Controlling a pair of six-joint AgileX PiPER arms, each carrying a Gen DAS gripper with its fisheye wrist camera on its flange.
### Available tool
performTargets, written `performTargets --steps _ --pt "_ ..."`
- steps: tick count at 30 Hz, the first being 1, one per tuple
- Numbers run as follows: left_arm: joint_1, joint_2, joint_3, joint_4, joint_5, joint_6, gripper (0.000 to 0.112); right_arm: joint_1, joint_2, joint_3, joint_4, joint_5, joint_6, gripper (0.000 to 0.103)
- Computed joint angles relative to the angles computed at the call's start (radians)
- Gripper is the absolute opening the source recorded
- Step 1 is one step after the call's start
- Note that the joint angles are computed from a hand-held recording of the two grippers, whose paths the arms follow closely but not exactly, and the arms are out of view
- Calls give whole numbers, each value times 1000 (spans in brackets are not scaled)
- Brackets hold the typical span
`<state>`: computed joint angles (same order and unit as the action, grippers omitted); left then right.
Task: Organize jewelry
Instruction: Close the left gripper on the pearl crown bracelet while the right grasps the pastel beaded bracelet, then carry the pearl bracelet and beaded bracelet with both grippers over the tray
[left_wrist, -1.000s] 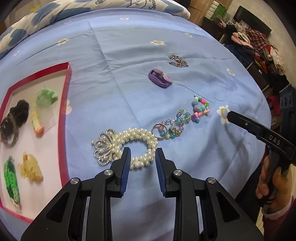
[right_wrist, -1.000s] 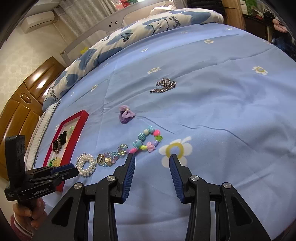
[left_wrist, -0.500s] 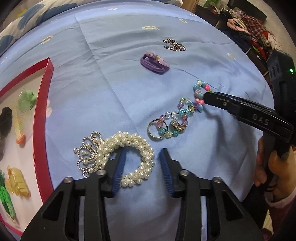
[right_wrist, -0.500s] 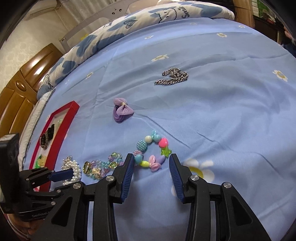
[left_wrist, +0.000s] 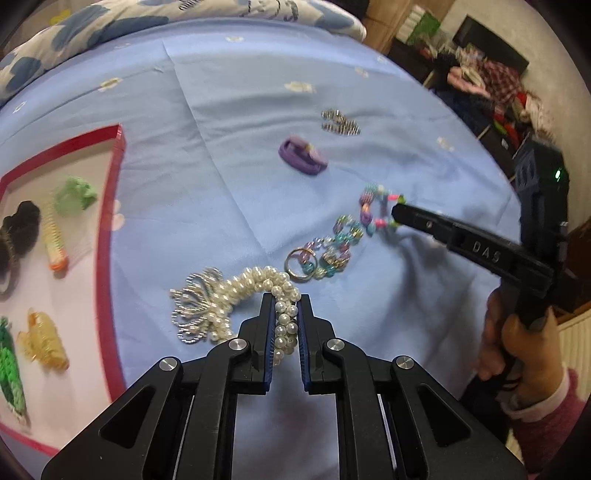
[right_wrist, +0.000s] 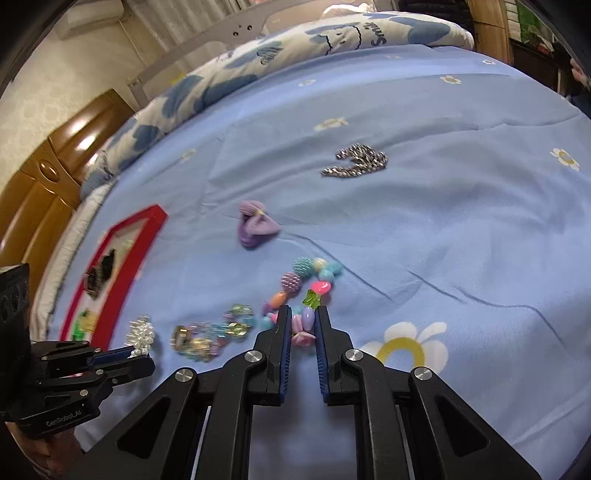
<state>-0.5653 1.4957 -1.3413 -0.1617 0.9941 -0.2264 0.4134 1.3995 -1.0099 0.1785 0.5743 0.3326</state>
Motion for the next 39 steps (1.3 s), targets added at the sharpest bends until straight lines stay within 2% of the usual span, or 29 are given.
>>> performTargets --steps 7,11,18,28,39 --pt "63 -99 7 -58 15 22 9 43 -41 -55 57 17 -19 12" --pt "93 -148 15 -61 23 14 9 74 -34 -100 102 22 -43 12" --pt "151 -236 44 -54 42 -6 9 168 7 -171 92 23 -15 12" --pt "377 -339 89 -141 95 107 9 268 105 -278 119 33 -27 12" --pt "574 -349 115 -220 137 242 9 347 248 -460 154 64 -61 12"
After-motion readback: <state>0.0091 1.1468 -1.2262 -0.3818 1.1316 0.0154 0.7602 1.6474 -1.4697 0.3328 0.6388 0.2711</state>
